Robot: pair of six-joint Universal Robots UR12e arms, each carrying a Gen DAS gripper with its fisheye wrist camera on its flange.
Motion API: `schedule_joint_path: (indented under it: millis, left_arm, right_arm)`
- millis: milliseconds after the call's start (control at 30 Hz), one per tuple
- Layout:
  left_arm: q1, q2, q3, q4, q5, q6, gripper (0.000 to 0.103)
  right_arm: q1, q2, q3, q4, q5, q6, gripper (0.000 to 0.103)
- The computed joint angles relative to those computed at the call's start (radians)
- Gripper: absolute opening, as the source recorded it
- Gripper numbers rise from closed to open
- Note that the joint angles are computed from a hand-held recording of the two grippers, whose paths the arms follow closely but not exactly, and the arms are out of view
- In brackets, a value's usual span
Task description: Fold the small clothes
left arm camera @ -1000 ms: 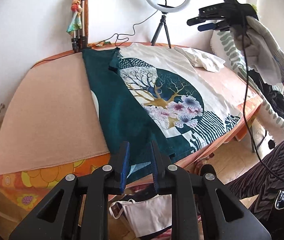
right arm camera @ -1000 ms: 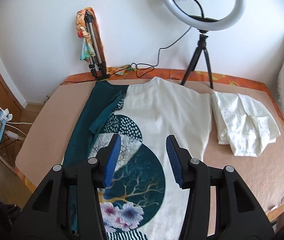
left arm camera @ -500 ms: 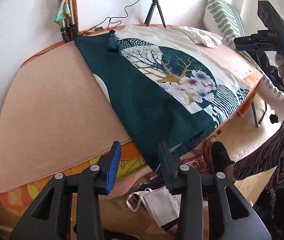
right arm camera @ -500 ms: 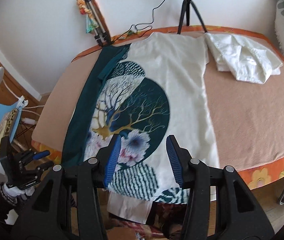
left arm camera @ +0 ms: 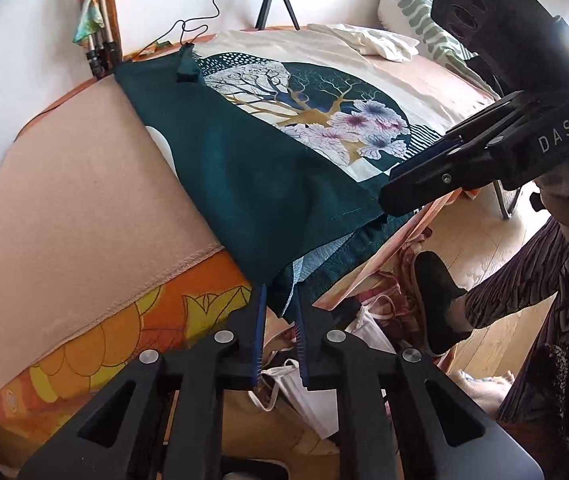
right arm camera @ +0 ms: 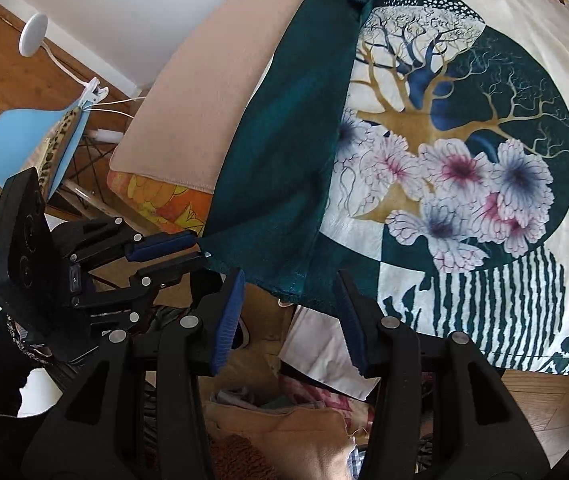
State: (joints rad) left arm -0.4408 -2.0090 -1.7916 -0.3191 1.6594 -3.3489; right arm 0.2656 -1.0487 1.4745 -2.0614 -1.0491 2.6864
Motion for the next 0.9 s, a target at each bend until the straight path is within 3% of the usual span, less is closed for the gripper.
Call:
schedule_joint_path:
  millis: [100,200,233,267,400,500,800,900]
  left_arm:
    - [-0.004,0.003,-0.006,0.017,0.007,0.011,0.01]
    - [-0.006,0.004,-0.007,0.02,0.014,0.019,0.01]
    - [-0.007,0.004,-0.007,0.018,0.017,0.023,0.01]
    - [-0.006,0.004,-0.006,0.015,0.019,0.026,0.01]
    - [-0.005,0.012,-0.016,0.045,0.047,0.016,0.012]
    - [0.009,0.016,-0.021,0.062,0.013,-0.014,0.027]
    - [0.005,-0.003,0.002,0.066,-0.014,0.012,0.027]
    - [0.004,-0.006,0.007,0.068,-0.009,0.001,0.006]
  right_arm:
    - [0.012,0.01,-0.008,0.017,-0.023,0.01,0.041]
    - [0.019,0.027,-0.03,0.06,-0.032,0.015,0.021]
    - [0.022,0.03,-0.034,0.061,-0.041,0.022,0.01]
    - [0.023,0.032,-0.036,0.054,-0.04,0.026,0.008]
    - [0.018,0.026,-0.038,0.031,-0.011,0.029,0.005]
    - [0.015,0.01,-0.04,0.017,0.014,0.011,0.004]
    - [0.019,-0.006,-0.073,0.006,0.08,-0.016,0.004]
    - [0.023,-0.007,-0.087,-0.003,0.087,-0.019,0.004]
